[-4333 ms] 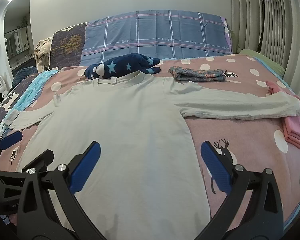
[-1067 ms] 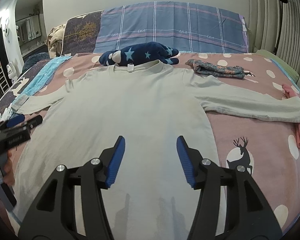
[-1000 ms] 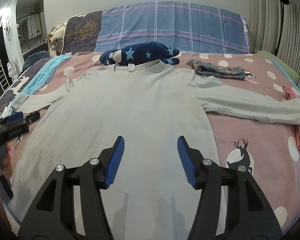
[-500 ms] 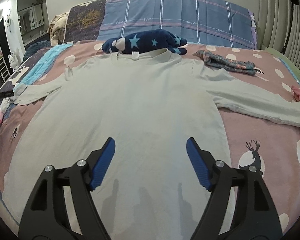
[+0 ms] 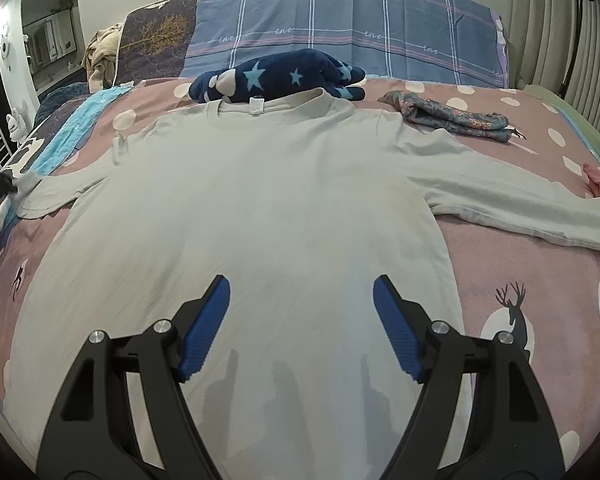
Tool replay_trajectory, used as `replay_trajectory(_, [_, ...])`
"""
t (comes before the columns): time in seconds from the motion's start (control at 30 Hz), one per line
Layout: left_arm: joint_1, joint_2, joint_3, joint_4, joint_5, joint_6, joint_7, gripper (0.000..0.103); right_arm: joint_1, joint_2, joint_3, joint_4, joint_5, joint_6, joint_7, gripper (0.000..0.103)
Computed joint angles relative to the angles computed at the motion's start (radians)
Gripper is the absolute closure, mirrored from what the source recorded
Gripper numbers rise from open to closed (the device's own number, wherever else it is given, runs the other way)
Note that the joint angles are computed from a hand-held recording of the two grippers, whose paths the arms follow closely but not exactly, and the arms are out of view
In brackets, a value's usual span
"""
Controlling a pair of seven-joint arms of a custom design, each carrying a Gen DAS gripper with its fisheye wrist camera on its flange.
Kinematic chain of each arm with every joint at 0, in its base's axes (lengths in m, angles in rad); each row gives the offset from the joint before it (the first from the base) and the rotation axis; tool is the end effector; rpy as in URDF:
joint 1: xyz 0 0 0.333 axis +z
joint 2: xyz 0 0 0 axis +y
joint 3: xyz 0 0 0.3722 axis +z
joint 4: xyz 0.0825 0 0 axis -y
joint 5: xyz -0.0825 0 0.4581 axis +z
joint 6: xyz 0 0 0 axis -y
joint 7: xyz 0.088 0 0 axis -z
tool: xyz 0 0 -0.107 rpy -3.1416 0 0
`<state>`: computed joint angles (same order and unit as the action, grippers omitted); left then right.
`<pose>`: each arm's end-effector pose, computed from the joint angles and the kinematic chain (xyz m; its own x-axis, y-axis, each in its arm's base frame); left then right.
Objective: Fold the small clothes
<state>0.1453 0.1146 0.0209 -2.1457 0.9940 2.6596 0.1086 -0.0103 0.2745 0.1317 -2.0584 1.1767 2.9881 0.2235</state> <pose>0.6400 0.0830 0.3912 0.7269 -0.6868 0.0055 -0.5178 -0.5533 -0.6525 0.6766 0.0130 0.3488 0.3338 -0.9425 -0.0175 -0.6808 -0.2282 -0.6960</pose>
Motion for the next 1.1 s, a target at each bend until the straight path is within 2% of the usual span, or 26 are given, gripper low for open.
replay_trajectory(0.07, [-0.013,-0.021,-0.014,0.011,0.024,0.065,0.003,0.095,-0.001,0.004,0.001,0.005,0.002,-0.005,0.001,0.027])
replay_trajectory(0.23, [-0.066,-0.01,-0.053,0.083,0.083,0.16,0.033,0.094,-0.007,-0.007,0.005,-0.001,0.032,-0.023,-0.032,0.027])
replay_trajectory(0.33, [-0.1,0.048,-0.073,0.144,0.031,0.23,0.109,0.094,-0.006,-0.013,-0.002,-0.006,0.06,-0.016,-0.065,0.027])
replay_trajectory(0.43, [-0.135,0.119,-0.089,0.201,-0.058,0.282,0.218,0.094,-0.002,-0.013,-0.019,-0.004,0.053,-0.022,-0.035,0.027])
replay_trajectory(0.57, [-0.172,0.212,-0.112,0.272,-0.153,0.278,0.371,0.094,-0.009,-0.021,-0.022,-0.006,0.071,-0.022,-0.044,0.027])
replay_trajectory(0.63, [-0.186,0.245,-0.118,0.295,-0.193,0.26,0.445,0.09,-0.008,-0.024,-0.022,-0.01,0.089,-0.014,-0.07,0.027])
replay_trajectory(0.7, [-0.237,0.249,-0.072,0.291,-0.169,0.255,0.428,0.063,-0.004,-0.024,-0.029,-0.011,0.085,-0.012,-0.068,0.027])
replay_trajectory(0.77, [-0.318,0.219,0.033,0.249,-0.055,0.303,0.291,0.054,0.0,-0.019,-0.038,-0.008,0.064,-0.016,-0.043,0.027])
replay_trajectory(0.83, [-0.353,0.171,0.095,0.19,0.053,0.346,0.171,0.045,0.001,-0.014,-0.04,-0.001,0.041,-0.024,-0.019,0.027])
replay_trajectory(0.93, [-0.343,0.122,0.108,0.123,0.158,0.343,0.063,0.038,0.001,-0.006,-0.038,0.014,0.001,-0.058,0.014,0.027])
replay_trajectory(0.97, [-0.326,0.113,0.098,0.102,0.158,0.34,0.064,0.037,0.002,-0.004,-0.032,0.019,-0.002,-0.062,0.009,0.027])
replay_trajectory(1.1, [-0.215,0.119,-0.009,0.033,-0.053,0.313,0.262,0.037,0.007,-0.003,-0.011,0.027,0.008,-0.073,-0.031,0.027])
